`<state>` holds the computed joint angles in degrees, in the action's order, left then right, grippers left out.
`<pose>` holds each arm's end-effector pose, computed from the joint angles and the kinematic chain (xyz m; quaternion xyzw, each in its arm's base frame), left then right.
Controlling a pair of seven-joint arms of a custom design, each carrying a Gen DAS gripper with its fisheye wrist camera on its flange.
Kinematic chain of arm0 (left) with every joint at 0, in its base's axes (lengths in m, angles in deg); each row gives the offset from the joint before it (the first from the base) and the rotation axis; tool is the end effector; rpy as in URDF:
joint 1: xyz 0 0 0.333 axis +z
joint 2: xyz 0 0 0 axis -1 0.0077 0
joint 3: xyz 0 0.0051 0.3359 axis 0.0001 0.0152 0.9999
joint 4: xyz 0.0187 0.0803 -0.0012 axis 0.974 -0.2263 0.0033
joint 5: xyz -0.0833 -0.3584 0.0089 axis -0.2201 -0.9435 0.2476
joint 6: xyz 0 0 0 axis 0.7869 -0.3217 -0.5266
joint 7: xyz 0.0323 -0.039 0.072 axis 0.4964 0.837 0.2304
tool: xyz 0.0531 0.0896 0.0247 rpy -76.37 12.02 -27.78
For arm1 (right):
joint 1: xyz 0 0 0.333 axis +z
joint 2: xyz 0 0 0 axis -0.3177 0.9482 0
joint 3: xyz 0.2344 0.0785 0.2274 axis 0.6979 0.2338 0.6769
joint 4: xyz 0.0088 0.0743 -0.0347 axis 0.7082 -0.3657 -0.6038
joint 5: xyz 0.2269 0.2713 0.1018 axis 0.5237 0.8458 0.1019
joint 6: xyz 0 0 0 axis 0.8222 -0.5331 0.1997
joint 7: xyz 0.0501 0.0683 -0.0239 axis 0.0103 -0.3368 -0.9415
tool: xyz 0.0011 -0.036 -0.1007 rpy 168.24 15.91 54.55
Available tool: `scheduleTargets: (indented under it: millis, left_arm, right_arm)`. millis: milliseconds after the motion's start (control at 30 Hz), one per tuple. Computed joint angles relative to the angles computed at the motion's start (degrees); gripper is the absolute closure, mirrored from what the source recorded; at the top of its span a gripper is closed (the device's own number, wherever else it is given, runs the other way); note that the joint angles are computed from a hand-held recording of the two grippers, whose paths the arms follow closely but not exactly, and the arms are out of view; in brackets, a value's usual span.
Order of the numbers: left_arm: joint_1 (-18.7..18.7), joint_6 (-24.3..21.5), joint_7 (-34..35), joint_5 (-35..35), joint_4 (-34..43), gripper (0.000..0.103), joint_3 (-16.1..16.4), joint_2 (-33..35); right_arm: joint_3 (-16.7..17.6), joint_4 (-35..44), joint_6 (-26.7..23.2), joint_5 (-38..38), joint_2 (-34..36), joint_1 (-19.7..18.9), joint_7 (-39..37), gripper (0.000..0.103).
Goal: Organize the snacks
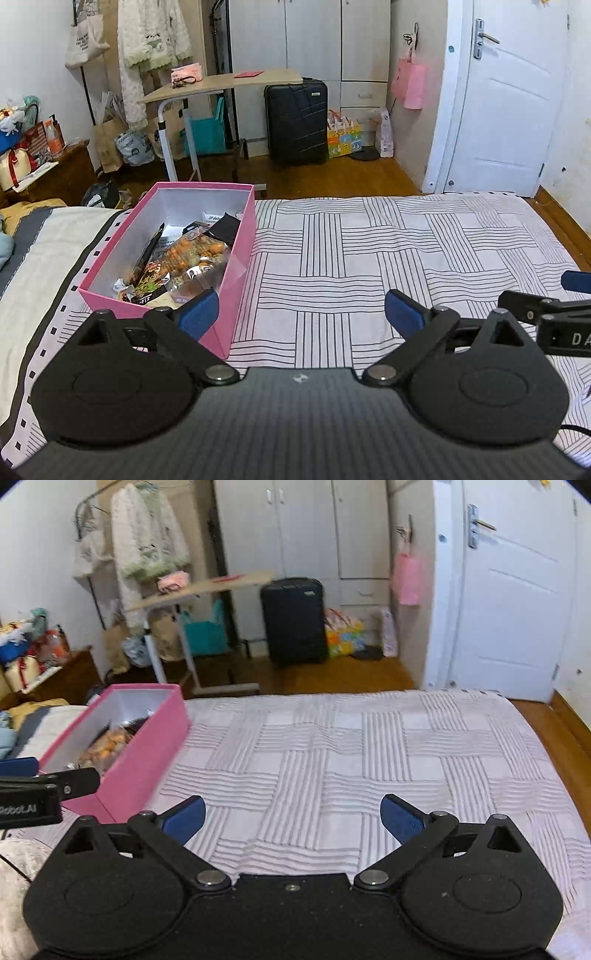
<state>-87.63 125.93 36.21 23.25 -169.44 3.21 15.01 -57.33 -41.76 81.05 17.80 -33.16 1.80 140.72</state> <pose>0.6720 -0.0650 0.5954 -0.5551 0.7135 -0.3360 0.2644 0.6286 0.2201 0.5909 -0.5824 0.7030 -0.2779 0.2989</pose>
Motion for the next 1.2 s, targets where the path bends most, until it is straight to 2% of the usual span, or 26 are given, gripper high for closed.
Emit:
scheduleTargets:
  millis: [133,433,733,1200]
  left_arm:
    - [0.0,1.3,0.3,-0.2,-2.2,0.006,0.0,-1.5]
    - [-0.8,2.4,-2.1,3.2,-3.6,0.006,1.2,-2.5]
    - [-0.7,1.7,-2.8,3.7,-3.6,0.006,1.2,-2.5]
    - [-1.1,-0.1,-4.8,5.8,-3.7,0.006,1.8,-2.8]
  right_arm:
    - [-0.8,-2.2,-0.5,-6.1,-2.1,1.6,5.1,0.001]
    - [0.6,-3.7,-2.8,-12.9,-3.8,1.4,10.0,0.001]
    - [1.5,-3.9,-4.2,-12.0,-3.9,0.8,11.5,0.001]
    - [2.3,-2.8,-6.5,-9.2,-3.8,1.1,8.8,0.001]
